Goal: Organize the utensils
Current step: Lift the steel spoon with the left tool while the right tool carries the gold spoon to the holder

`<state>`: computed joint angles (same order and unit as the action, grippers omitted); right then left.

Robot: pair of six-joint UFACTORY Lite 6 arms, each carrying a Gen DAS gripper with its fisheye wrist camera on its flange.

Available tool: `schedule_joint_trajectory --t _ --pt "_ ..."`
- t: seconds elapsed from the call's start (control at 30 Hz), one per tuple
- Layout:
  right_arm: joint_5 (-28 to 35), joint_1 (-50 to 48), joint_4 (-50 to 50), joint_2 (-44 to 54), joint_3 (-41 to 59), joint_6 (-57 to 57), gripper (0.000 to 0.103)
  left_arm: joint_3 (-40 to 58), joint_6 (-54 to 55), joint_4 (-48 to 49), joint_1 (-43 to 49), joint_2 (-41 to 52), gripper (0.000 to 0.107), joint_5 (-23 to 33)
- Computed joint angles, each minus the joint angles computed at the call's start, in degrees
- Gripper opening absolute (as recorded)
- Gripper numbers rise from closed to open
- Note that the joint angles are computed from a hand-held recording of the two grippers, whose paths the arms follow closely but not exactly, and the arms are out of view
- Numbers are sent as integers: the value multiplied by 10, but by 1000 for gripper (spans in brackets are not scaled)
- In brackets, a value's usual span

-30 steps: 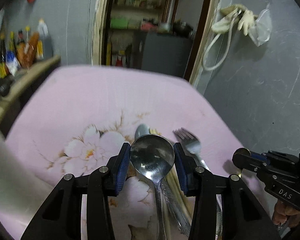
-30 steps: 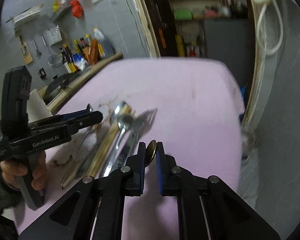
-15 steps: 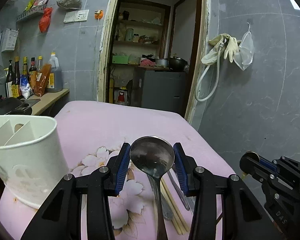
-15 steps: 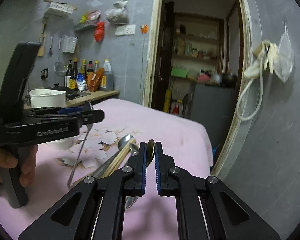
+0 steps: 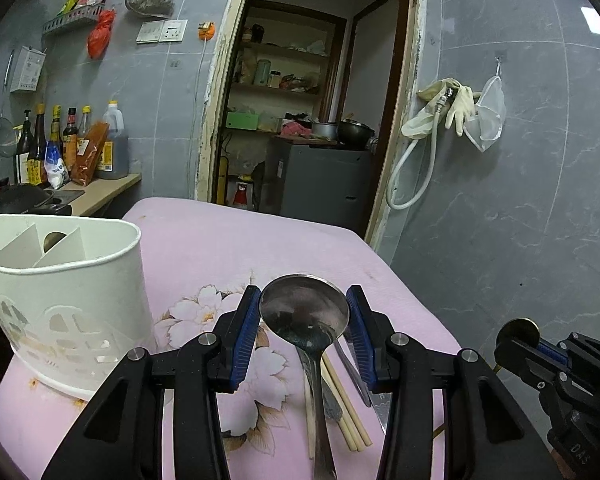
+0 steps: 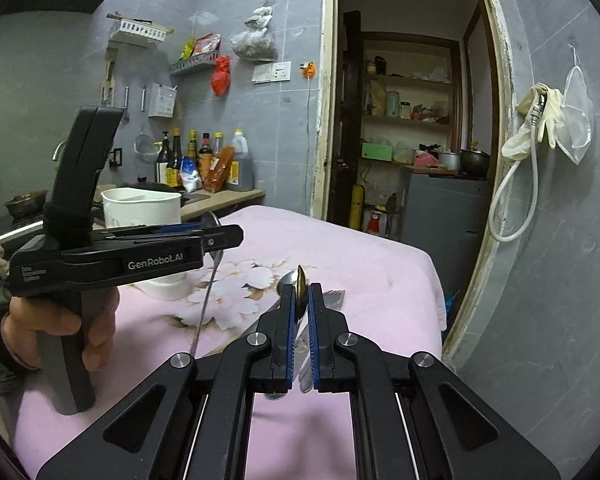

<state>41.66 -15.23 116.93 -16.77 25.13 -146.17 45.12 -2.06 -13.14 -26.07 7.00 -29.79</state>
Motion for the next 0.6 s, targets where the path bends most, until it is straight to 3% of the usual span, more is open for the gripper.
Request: schedule_joint_trajectory --t 0.27,0.43,0.6 --pt "-8 38 112 -65 -52 -131 2 -24 1 8 9 -46 38 1" --pt "0 46 128 -66 -34 -125 2 -50 29 -13 15 -99 38 -1" --pt "-3 70 162 -61 -6 -126 2 -58 26 -1 41 -152 38 31"
